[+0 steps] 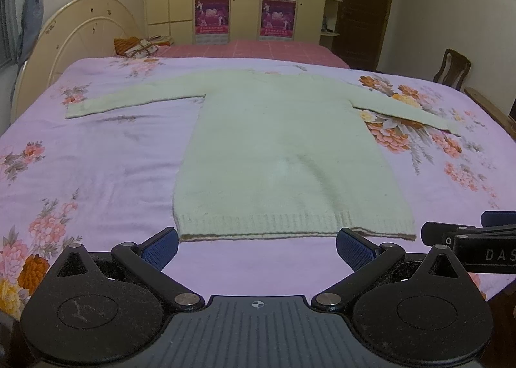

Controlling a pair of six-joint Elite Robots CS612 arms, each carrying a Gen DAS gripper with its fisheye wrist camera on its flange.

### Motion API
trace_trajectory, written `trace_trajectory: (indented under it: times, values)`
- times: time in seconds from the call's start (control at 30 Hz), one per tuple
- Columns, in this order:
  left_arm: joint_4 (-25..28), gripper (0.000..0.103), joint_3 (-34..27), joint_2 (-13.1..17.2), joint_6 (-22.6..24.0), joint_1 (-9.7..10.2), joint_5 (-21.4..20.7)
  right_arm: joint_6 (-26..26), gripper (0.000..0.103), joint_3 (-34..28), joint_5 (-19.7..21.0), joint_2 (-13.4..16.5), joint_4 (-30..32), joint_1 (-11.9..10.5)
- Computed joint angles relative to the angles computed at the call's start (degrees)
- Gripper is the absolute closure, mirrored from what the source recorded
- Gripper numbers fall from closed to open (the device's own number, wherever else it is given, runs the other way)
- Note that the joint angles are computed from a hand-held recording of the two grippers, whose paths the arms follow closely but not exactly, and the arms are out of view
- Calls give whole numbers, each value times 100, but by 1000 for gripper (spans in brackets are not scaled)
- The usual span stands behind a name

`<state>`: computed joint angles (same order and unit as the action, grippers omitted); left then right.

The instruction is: Fold small clothes

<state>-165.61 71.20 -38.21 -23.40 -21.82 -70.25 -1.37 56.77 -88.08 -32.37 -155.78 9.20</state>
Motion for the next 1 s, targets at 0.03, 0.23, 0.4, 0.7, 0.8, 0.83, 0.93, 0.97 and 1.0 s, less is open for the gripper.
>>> trace_trajectory:
  times: [0.03, 0.23, 0.4, 0.7, 0.8, 0.83, 0.93, 0.97, 1.0]
  values:
    - [-8, 0, 5, -1, -7, 2, -7, -1, 1, -1, 11, 0, 7, -2]
    - [-48, 0, 22, 2, -4, 17, -24, 0, 1, -15, 0, 6, 29, 10]
    - [-70, 0, 10, 13, 30, 28, -41, 1, 1, -33, -28, 17, 21, 17]
    - [-50, 0, -37, 34, 38, 24, -45, 7, 1, -69, -37, 29, 41, 15]
    - [-25, 0, -53, 38, 38, 15, -24, 9, 1, -69, -39, 29, 37, 13]
    - [-23, 0, -53, 38, 39, 15, -31, 6, 1, -69, -29, 28, 44, 11]
    - [11, 0, -76, 47, 33, 7, -6, 2, 1, -69, -24, 27, 49, 8]
    - [21, 0, -83, 50, 29, 7, -11, -6, 1, -77, -17, 29, 67, 5]
    - [29, 0, -91, 55, 27, 6, -5, -12, 1, -86, -15, 32, 81, 4]
